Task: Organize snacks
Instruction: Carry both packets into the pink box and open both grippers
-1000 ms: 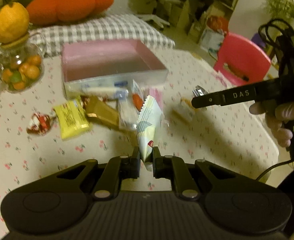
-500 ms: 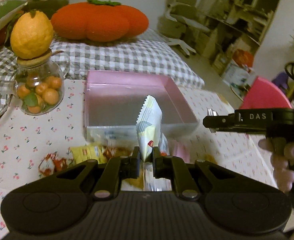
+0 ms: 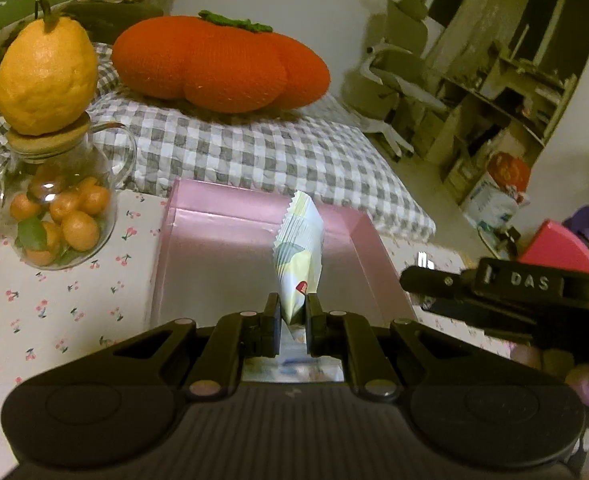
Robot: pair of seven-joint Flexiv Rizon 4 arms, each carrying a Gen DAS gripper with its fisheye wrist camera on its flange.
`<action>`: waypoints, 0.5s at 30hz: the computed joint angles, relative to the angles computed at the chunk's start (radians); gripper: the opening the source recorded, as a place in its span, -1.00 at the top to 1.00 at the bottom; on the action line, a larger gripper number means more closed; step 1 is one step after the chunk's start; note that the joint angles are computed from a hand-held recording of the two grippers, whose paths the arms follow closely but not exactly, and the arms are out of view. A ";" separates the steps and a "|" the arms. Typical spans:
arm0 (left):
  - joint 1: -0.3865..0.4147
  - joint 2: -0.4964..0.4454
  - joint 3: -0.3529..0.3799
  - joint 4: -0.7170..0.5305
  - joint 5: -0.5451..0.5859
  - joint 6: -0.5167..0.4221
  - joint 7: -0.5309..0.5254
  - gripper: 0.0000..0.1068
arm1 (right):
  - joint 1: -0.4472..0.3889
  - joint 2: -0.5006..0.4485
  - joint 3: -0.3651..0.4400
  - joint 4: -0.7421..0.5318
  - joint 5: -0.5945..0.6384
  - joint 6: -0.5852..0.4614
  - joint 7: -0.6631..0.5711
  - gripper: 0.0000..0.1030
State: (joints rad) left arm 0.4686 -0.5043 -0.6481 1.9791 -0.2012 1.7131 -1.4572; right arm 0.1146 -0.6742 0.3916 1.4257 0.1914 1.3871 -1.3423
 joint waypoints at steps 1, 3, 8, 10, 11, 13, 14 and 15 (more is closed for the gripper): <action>-0.012 -0.009 0.012 -0.011 -0.002 0.003 -0.002 0.81 | 0.004 -0.007 -0.004 -0.005 0.001 0.008 0.004 0.21; -0.041 -0.024 0.046 -0.029 -0.004 0.006 -0.007 0.81 | 0.014 -0.020 -0.017 -0.014 -0.004 0.019 0.016 0.21; -0.112 -0.051 0.131 -0.065 -0.009 0.006 -0.012 0.81 | 0.016 -0.050 -0.013 -0.026 -0.016 0.049 0.038 0.19; -0.131 -0.059 0.155 -0.072 -0.009 0.010 -0.014 0.81 | 0.016 -0.058 -0.012 -0.028 -0.026 0.054 0.044 0.19; -0.146 -0.061 0.174 -0.074 -0.011 0.010 -0.017 0.81 | 0.020 -0.061 -0.017 -0.028 -0.032 0.056 0.052 0.19; -0.177 -0.064 0.212 -0.085 -0.017 0.001 -0.022 0.81 | 0.021 -0.067 -0.019 -0.027 -0.042 0.054 0.063 0.19; -0.189 -0.064 0.227 -0.085 -0.021 -0.002 -0.024 0.80 | 0.020 -0.069 -0.018 -0.028 -0.047 0.049 0.068 0.18; -0.193 -0.068 0.232 -0.089 -0.024 -0.004 -0.024 0.80 | 0.020 -0.071 -0.018 -0.027 -0.051 0.046 0.071 0.15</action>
State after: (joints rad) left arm 0.2761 -0.5725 -0.4160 1.8903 -0.2254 1.7090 -1.4811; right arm 0.1347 -0.7450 0.3734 1.3983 0.1403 1.4327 -1.2714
